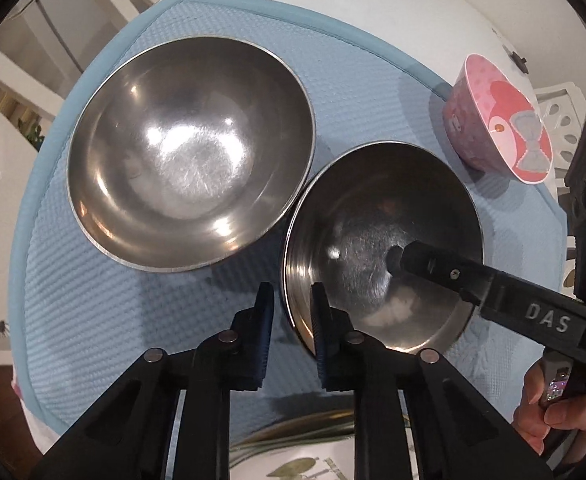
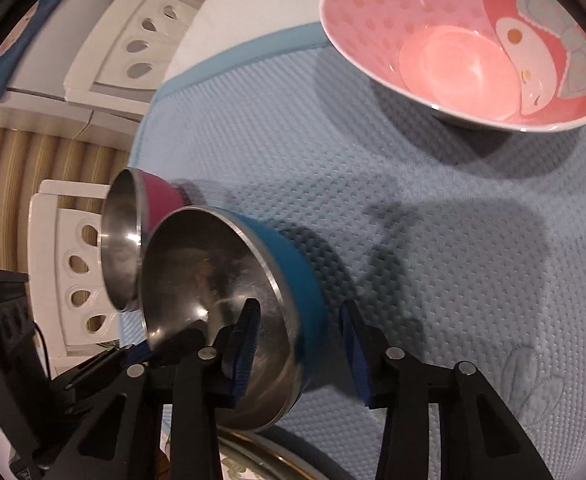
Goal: Organize plates and bowls
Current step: 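Lift the blue steel bowl with both grippers toward the pink melamine bowl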
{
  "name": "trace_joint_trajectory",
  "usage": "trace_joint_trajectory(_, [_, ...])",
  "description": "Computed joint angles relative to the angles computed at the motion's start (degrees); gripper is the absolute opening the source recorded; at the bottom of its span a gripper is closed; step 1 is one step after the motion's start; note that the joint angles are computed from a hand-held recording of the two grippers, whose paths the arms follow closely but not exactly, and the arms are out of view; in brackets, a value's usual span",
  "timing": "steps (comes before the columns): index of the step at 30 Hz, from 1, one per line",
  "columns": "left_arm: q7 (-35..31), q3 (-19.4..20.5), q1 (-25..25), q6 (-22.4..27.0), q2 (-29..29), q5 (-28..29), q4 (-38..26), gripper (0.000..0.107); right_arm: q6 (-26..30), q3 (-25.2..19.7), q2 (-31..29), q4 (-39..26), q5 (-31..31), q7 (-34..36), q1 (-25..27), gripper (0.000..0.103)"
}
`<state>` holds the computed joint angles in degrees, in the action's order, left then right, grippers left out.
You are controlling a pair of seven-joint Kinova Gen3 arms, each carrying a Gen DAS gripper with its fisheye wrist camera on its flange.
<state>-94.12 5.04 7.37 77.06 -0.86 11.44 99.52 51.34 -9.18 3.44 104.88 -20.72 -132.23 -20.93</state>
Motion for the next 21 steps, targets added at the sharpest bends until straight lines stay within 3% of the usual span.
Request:
trace_joint_trajectory(5, [-0.21,0.66,0.84,-1.04,0.38,-0.44,0.05,0.013,1.39,0.01,0.91,-0.32,1.39,-1.41,-0.33,0.013])
trace_joint_trajectory(21, [-2.24,0.18,0.74,1.71,-1.78,2.13,-2.18,0.013,7.21,-0.51,-2.53,-3.71,7.59,-6.85,-1.63,0.013])
